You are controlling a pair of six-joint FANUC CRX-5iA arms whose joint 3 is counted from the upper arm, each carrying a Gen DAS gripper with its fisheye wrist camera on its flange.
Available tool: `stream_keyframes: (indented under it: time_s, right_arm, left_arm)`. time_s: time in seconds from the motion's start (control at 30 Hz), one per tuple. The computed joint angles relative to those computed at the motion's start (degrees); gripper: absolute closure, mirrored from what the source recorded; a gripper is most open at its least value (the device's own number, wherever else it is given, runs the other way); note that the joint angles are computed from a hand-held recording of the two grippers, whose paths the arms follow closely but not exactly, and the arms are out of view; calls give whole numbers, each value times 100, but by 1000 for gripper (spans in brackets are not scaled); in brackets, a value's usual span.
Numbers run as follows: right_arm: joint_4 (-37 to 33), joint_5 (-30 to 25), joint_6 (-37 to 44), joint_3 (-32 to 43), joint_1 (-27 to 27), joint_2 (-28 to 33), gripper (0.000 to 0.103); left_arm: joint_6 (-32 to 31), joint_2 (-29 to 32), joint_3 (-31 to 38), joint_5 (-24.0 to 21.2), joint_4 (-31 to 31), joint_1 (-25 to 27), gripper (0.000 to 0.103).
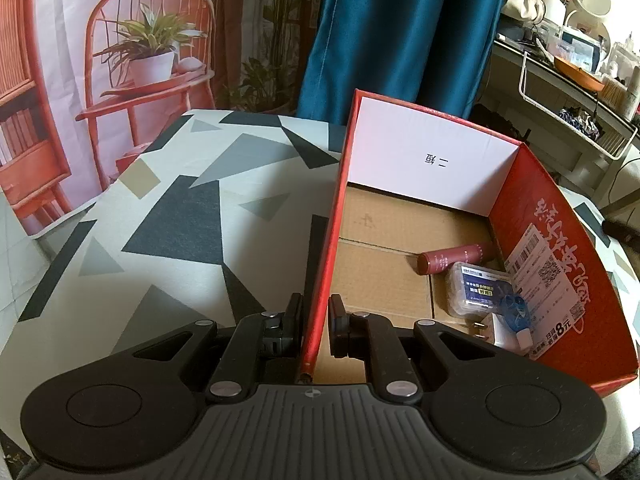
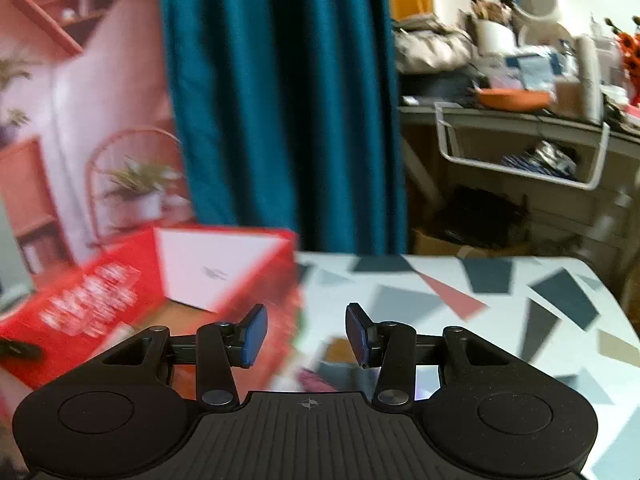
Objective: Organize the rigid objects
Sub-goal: 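Move the right tool to the pink checkered tube and grasp it, then lift the pink checkered tube upright in the right gripper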
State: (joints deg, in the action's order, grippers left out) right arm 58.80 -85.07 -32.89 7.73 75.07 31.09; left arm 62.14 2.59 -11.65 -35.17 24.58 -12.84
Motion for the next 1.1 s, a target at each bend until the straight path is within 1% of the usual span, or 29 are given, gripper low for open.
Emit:
stream_keyframes:
  time_s: [0.1,0.2,0.3,0.33,0.43,0.5,0.6,0.67,0.8,0.93,1.1]
  right_arm:
    - [-641,130,436,-85,-108,-9,64]
    - [-994,531,699,-179,-300,-11,67]
    - [-1123,663,1062,-54,-457,135,68]
    - [-1181,704,1144,-7,-500,180,70]
    - [-1206,855,1152,52,-545,255,71]
    - [-1248,866,1232,221,-555,376,73]
    - [-1331,809,1332,405,-530,491,80]
    - [-1329,920,1192,365,-503,456,88]
    - [-1294,857,930,445,-384,503,88]
    - [-1195,891,130,389,-246,499,88]
    - [-1123,894,-310,441,-114,551,88]
  left_arm:
    - [99,9,43,-12,-107,-19,89]
    - [127,1,52,-15,-157,-24,89]
    - [139,0,74,-38,-204,-28,89]
    - [134,2,81,-41,-218,-29,89]
    - [91,-2,63,-38,-185,-19,89]
    - [88,-2,61,-36,-184,-18,89]
    - [61,-8,47,-20,-173,-19,89]
    - [55,-7,42,-10,-168,-24,89]
    - [84,-4,52,-14,-188,-34,89]
    - [82,4,60,-11,-195,-39,89]
    - [62,16,62,-19,-166,-39,89]
